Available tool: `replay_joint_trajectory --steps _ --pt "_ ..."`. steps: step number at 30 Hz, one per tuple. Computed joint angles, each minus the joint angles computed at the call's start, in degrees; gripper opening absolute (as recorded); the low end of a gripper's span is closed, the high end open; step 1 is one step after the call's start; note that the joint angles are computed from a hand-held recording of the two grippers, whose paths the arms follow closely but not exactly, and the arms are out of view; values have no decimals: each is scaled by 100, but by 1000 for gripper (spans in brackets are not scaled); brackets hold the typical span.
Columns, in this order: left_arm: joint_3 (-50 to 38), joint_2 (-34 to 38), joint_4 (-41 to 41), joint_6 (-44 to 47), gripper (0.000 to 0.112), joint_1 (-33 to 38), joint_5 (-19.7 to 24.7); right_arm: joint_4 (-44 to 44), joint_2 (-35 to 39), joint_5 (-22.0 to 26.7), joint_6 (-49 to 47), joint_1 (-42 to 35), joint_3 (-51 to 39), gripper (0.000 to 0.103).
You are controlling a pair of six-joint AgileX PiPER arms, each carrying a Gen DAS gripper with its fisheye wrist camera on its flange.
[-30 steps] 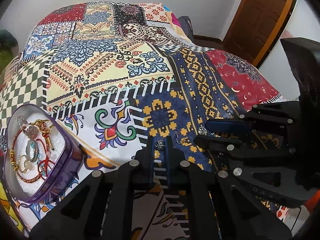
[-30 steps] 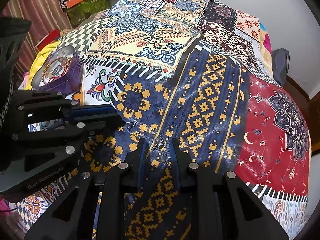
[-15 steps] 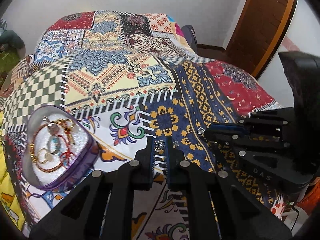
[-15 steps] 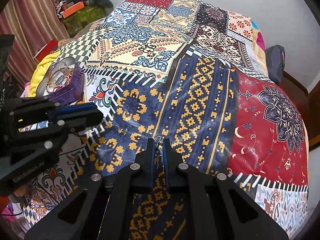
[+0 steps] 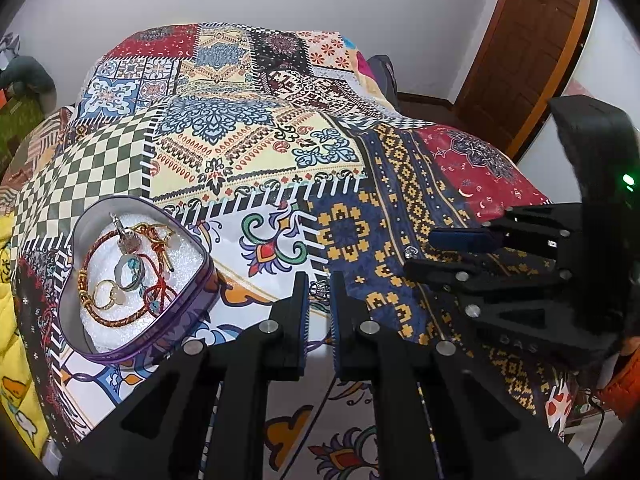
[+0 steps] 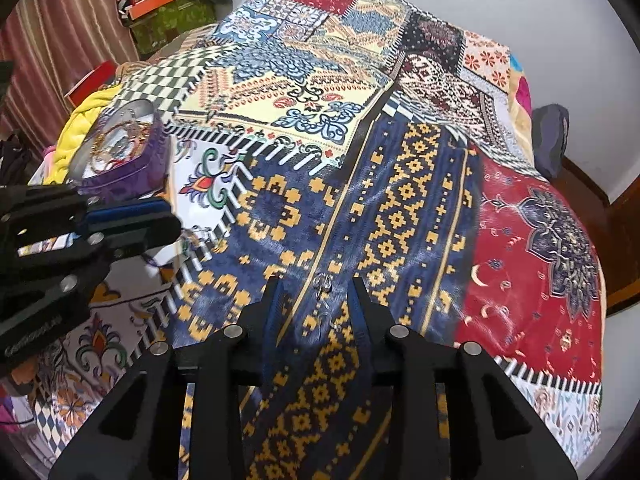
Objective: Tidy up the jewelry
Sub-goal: 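Close the right tool on the silver charm and lift it, then carry the silver charm over the tin with the right tool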
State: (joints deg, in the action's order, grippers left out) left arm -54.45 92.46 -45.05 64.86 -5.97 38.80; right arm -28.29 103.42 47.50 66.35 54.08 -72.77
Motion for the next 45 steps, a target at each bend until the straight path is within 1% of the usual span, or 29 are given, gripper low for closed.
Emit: replay_joint_trajectory --steps 2,3,5,7,12,15,18,23,28,30,36,45 --pt "-8 36 -3 19 8 19 -16 199 68 -117 -135 -129 -6 30" --pt "-19 60 -12 31 8 34 -18 177 75 -193 -55 -165 40 27" --pt "-41 88 -33 51 8 70 0 87 107 -160 46 -152 17 22" --pt "-48 103 -55 73 8 95 5 33 130 -99 98 -129 -6 9" --pt "-37 70 -27 4 8 86 5 37 16 -200 200 -148 119 9" --pt "-29 -61 -44 5 8 130 90 9 -159 -276 340 -158 238 9" --pt "-52 -251 -53 -4 8 188 181 -112 -309 -199 495 -81 211 9" --pt "-148 -584 -162 -4 8 405 439 -513 -539 261 803 220 -81 9" --pt "-325 -913 -373 52 8 801 804 -878 -612 694 900 497 -582 9" --pt "-415 -1030 -453 73 8 972 937 -1029 -578 858 913 601 -805 9" --pt "-616 -1244 -656 241 8 1455 1190 -1262 -232 1028 791 782 -1558 9" --pt "-847 -1210 -915 526 8 2097 1381 -1096 540 764 263 741 -2694 9"
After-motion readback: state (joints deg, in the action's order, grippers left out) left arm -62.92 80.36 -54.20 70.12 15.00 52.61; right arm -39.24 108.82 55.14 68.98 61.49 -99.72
